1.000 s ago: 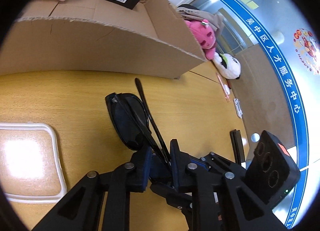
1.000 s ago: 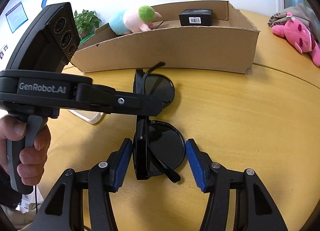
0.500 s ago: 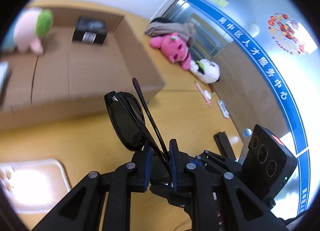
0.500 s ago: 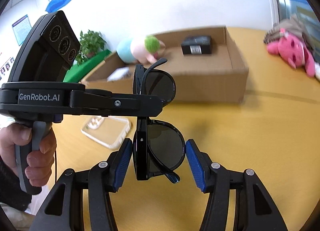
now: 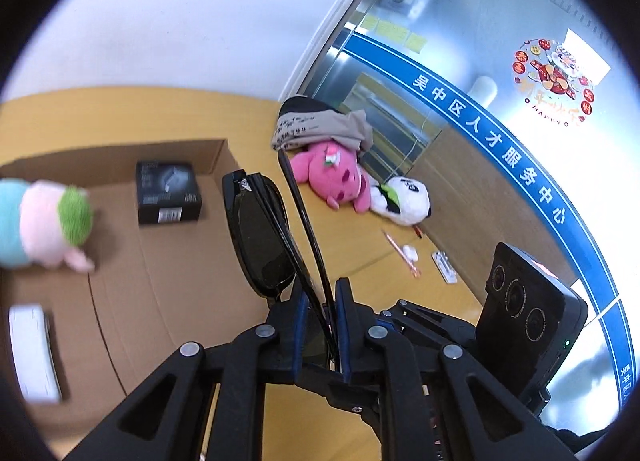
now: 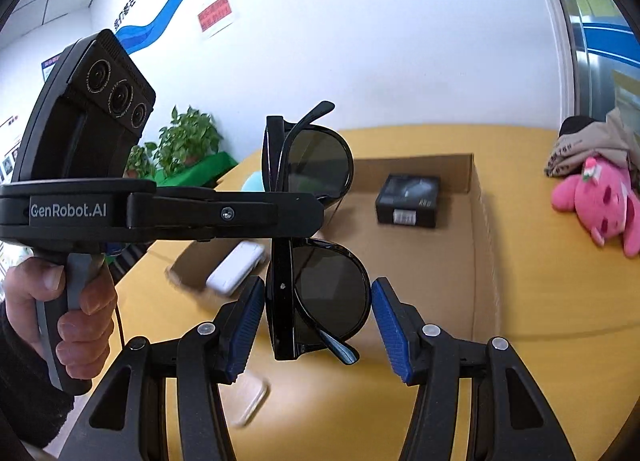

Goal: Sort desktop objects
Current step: 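Close the right gripper on the sunglasses and lift them, then lower the sunglasses into the cardboard box and open the right gripper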

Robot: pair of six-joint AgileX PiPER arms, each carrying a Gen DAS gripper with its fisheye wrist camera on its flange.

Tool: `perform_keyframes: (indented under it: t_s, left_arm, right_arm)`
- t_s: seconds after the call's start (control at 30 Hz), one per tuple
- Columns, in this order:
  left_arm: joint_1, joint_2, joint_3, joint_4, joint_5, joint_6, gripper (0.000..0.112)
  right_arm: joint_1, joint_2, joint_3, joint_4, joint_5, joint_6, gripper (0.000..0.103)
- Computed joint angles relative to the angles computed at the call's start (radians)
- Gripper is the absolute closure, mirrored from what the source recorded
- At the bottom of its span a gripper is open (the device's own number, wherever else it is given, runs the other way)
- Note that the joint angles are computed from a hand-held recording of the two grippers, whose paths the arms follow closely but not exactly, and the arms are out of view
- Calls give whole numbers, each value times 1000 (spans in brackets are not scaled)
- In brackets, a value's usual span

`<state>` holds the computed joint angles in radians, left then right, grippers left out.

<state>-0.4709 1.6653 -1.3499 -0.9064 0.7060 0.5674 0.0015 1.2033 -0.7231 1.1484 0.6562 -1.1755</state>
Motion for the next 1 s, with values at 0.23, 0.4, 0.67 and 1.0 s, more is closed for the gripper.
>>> perform_keyframes:
  t_s: [0.23, 0.4, 0.67, 1.0]
  left_arm:
    - [73, 347, -398, 9, 165, -52, 101]
    - [115, 619, -696, 5, 304, -161, 101]
    - [130, 821, -839, -81, 384, -234, 101]
    - [121, 842, -840, 61, 361, -366, 86]
  right_arm:
    - [-9, 340, -287, -30, -3, 73, 43]
    - [11, 546, -458, -151, -12, 214, 43]
    - [61, 676, -547, -500, -79, 514, 43]
    - [82, 596, -469, -569, -122, 596, 20]
